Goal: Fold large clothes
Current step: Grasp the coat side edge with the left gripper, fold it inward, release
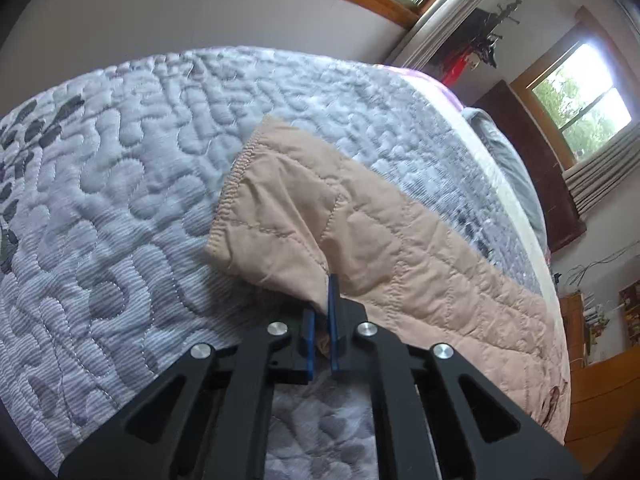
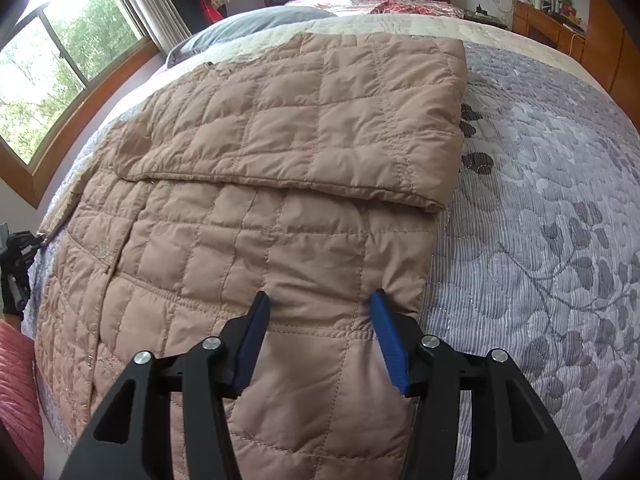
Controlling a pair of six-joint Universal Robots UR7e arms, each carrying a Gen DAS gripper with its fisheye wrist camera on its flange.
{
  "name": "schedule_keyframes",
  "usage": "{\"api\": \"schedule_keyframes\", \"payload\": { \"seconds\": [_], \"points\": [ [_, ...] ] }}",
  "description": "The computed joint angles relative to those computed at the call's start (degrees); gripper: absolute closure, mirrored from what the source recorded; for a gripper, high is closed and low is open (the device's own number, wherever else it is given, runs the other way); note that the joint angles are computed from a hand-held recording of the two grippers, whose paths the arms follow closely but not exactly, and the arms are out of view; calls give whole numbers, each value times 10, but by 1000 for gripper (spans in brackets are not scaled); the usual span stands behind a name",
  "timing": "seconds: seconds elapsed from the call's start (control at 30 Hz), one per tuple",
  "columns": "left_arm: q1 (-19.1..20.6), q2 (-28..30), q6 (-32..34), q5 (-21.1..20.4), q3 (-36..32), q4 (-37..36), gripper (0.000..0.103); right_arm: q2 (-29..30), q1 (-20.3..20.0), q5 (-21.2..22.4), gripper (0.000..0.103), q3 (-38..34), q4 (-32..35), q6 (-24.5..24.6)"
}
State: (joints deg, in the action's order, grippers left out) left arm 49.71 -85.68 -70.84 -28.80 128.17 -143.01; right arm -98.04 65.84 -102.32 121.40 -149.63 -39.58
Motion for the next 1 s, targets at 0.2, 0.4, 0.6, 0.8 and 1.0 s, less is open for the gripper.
{"api": "schedule_keyframes", "payload": {
  "seconds": [0.2,0.4,0.6,0.8,1.0],
  "points": [
    [-71,35,68,64,-21,-34,100,-30,-4,20,50,-2,18,5],
    [-132,147,220,51,-94,-104,100,-56,0,22,50,11,20,-3],
    [-148,268,339,-32,-176,-169,100,-57,-3,23,50,15,22,-3],
    [-148,372,398,-102,-254,-173,100,-50,-9,22,50,13,20,-1],
    [-136,445,417,-146,-304,-149,100,-49,-16,24,50,12,20,-1]
  ]
}}
